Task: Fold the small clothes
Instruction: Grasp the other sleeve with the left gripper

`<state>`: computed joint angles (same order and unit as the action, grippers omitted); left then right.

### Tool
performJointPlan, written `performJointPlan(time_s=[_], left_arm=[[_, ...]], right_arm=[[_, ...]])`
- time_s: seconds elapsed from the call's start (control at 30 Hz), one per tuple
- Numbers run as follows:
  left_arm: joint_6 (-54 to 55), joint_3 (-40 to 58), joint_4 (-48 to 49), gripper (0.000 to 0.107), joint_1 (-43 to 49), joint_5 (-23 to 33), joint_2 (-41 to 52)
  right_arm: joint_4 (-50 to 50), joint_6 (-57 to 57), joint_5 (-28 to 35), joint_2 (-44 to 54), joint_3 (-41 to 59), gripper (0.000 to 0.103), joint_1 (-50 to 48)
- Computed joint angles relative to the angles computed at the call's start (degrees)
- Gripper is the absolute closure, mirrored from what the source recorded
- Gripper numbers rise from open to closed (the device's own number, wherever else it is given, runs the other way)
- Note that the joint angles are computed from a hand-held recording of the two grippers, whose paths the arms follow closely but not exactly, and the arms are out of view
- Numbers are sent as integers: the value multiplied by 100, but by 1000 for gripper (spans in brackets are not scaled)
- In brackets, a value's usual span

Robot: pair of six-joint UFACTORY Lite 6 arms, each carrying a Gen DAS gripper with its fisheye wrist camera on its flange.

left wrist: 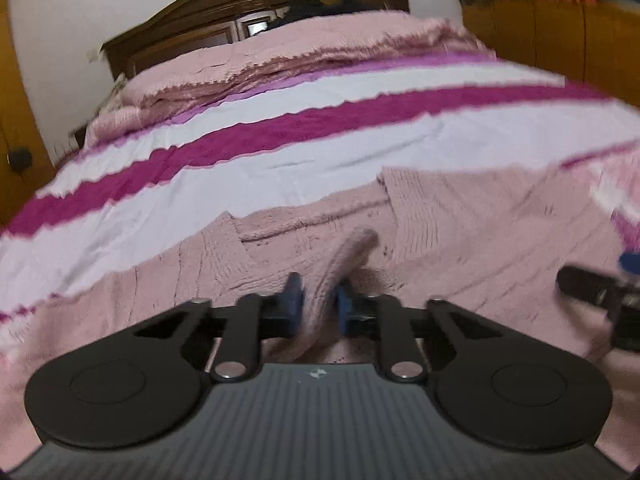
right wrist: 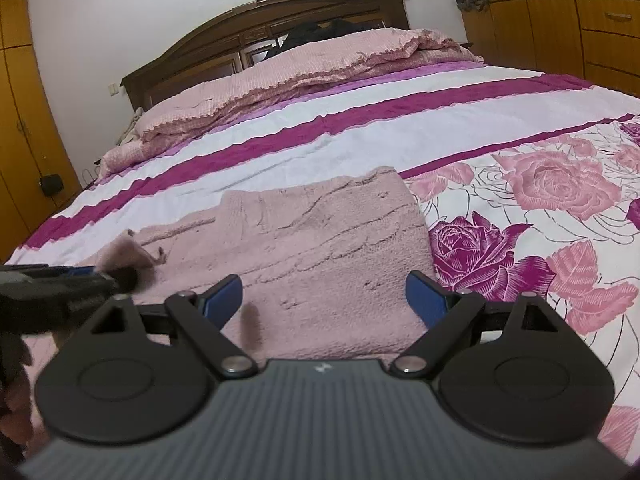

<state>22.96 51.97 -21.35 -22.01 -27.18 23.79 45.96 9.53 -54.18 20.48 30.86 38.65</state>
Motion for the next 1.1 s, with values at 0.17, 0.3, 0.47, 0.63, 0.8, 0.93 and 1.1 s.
performJointPlan(time_s=[0.17,0.3,0.47,0.63,0.8,0.93,1.1], left_arm=[[-283,-693,-104,92,399,-339,-797],[-588,-932,161,92,988,-206,-1112],[-1259,-1230,874,92,1893,-63,-1274],[-1928,-1296,1733,91,2529,263,-1073],[-2221,-1443,2333,90,2762,328,-1150],[-2601,-1700,2709,87,2860,482,-1646],[-1547,-2058,1444,86,2710,582,-2212]], right_arm=[[-9,24,-15,-13,-25,13,3],[32,-22,0,-3,-2,13,18],[89,-70,14,18,35,13,46],[128,-114,20,42,64,13,62],[147,-135,24,40,67,13,70],[141,-128,22,42,67,13,68],[33,105,-172,-6,-61,13,80]])
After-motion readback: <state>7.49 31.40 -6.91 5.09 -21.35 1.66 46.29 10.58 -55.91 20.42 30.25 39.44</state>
